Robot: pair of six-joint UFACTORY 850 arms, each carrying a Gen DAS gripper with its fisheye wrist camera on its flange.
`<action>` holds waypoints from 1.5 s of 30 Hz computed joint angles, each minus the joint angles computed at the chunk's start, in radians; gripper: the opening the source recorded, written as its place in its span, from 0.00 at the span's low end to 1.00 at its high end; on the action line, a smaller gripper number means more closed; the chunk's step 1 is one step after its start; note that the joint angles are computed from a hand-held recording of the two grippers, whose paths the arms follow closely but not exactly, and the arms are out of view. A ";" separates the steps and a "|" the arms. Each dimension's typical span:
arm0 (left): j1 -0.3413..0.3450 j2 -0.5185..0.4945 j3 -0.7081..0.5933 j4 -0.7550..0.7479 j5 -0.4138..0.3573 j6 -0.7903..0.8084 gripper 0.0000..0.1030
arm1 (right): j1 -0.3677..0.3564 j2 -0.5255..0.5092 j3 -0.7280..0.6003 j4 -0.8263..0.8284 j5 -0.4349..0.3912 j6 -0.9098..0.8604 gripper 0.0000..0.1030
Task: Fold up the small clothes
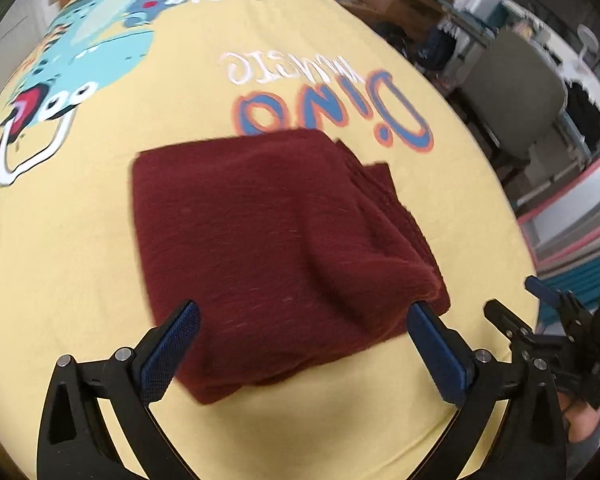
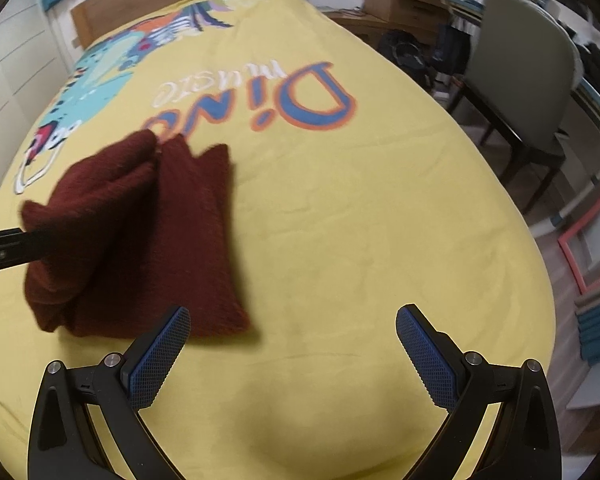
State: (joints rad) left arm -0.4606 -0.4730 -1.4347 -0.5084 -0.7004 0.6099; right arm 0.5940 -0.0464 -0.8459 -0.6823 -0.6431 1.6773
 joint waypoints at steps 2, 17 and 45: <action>0.029 0.019 0.014 -0.029 0.004 0.019 0.99 | -0.012 -0.014 -0.032 0.025 0.015 -0.055 1.00; 0.136 0.003 0.092 0.152 0.146 -0.103 0.99 | -0.150 -0.292 -0.438 0.660 0.106 -0.846 0.74; 0.126 -0.028 0.086 0.170 0.121 -0.074 0.99 | -0.179 -0.162 -0.191 0.687 0.258 -0.777 0.19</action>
State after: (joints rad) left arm -0.3341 -0.5007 -1.3490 -0.3388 -0.5790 0.5359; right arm 0.4148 -0.2087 -1.0367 0.0043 -0.3849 0.9007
